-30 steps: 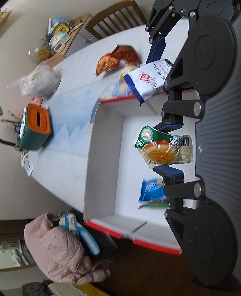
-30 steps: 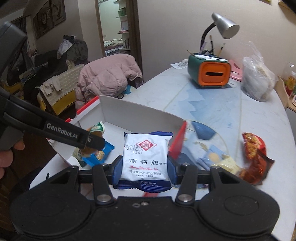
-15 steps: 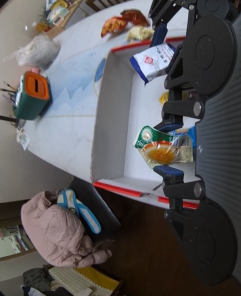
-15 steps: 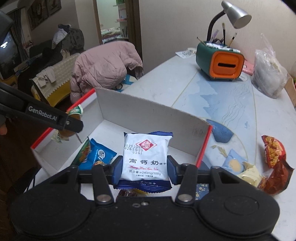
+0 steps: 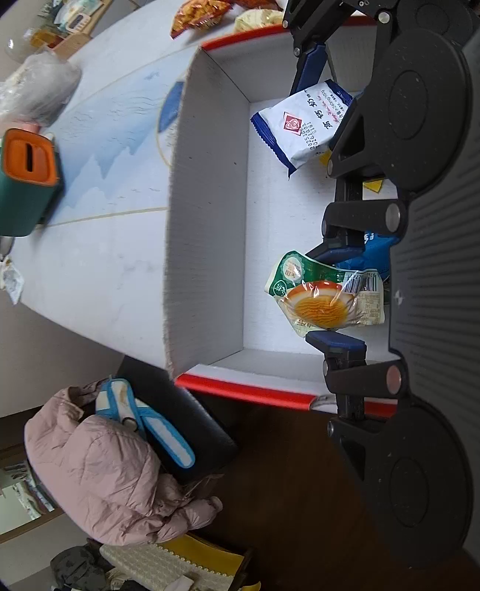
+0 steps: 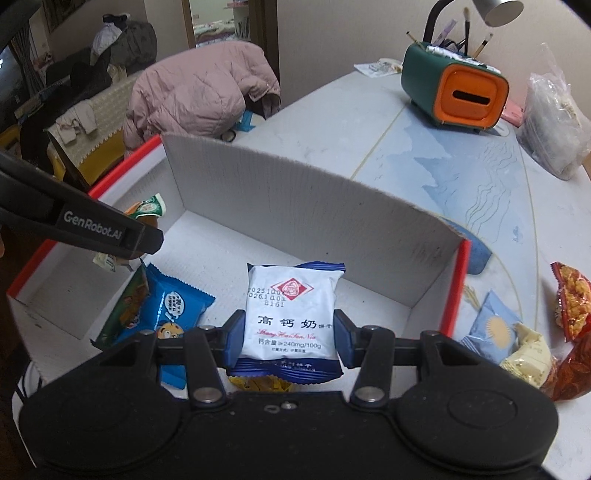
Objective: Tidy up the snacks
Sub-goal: 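Open both tools to drop the white packet and orange candy into the box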
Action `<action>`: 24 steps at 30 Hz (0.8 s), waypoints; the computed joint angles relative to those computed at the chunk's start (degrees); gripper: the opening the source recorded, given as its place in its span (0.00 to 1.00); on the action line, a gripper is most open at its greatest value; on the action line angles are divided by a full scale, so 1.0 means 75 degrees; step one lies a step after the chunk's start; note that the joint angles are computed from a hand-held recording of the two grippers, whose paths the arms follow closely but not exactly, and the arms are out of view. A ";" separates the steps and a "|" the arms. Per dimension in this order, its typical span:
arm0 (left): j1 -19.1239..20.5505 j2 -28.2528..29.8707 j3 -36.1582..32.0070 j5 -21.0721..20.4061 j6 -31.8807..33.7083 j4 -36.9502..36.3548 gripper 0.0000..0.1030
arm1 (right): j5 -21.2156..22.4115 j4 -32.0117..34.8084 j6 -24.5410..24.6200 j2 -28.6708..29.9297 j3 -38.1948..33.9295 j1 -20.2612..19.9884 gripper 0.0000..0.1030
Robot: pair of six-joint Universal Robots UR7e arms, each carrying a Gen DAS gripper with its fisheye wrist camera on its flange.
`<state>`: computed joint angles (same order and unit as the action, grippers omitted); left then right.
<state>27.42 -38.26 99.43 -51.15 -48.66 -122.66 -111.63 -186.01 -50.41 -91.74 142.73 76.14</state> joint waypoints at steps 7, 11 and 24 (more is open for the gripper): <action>0.0077 0.0158 -0.0115 -0.0044 0.0077 0.0111 0.36 | -0.0115 0.0231 0.0124 0.0102 -0.0058 -0.0012 0.46; 0.0096 0.0192 -0.0124 -0.0067 0.0051 0.0161 0.36 | -0.0102 0.0263 0.0199 0.0065 -0.0026 -0.0048 0.47; -0.0201 -0.0103 0.0313 -0.0023 0.0186 -0.0337 0.37 | 0.0173 0.0358 0.0368 -0.0360 0.0134 -0.0115 0.54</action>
<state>25.92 -39.03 101.78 -51.32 -47.27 -125.19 -110.33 -183.32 -47.65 -94.45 143.74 75.28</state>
